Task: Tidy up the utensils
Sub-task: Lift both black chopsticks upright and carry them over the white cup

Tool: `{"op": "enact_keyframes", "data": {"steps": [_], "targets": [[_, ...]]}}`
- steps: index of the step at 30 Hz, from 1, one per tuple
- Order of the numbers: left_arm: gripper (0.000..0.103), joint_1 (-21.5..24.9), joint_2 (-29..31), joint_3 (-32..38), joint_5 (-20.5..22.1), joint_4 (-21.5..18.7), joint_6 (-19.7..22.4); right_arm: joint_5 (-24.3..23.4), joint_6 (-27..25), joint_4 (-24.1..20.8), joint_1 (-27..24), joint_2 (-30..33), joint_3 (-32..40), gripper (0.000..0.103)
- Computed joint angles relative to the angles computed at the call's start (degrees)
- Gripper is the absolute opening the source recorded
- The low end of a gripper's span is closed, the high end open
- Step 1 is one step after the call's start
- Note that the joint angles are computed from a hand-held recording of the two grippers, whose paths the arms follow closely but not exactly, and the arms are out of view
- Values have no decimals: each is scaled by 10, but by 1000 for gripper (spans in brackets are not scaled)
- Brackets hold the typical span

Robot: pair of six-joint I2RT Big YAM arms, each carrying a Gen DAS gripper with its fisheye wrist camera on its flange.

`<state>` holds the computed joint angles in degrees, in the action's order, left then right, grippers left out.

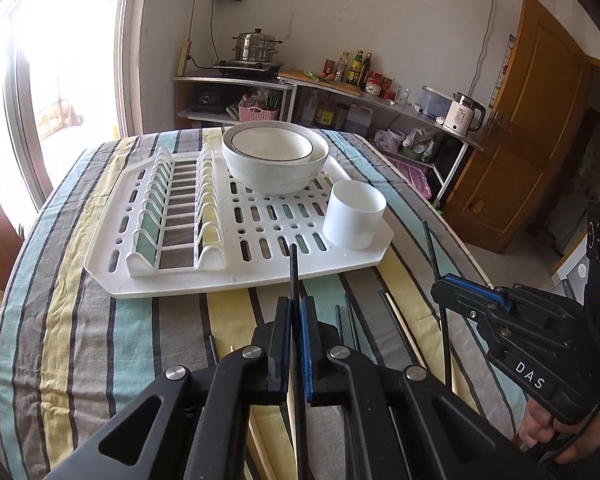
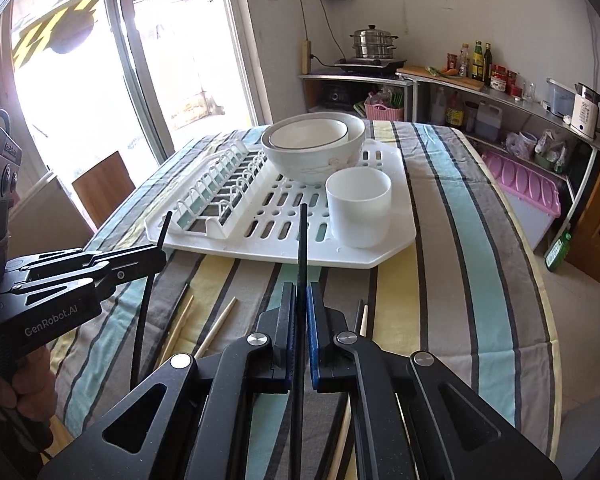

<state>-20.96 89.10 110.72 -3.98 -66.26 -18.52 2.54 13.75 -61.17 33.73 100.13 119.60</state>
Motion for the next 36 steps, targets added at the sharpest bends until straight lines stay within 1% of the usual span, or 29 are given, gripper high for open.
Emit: {"op": "enact_keyframes", "data": {"steps": [9,16,21,28,33,36], "targets": [[4,-11,-39,12,-19,17,19,8,-3,67,1,-61,-50,5],[4,-17,-53,11,-26,26,27,10,-1,97,2,-87,-78,5],[4,-18,-51,20,-25,28,31,10,-1,105,-1,-91,-79,5],[4,-13,-23,63,-16,26,38,12,-9,106,-8,-84,-60,5],[4,-1,20,127,1,7,40,12,-14,96,-17,-64,-25,5],[4,5,53,181,13,-8,42,10,-14,87,-25,-47,4,5]]}}
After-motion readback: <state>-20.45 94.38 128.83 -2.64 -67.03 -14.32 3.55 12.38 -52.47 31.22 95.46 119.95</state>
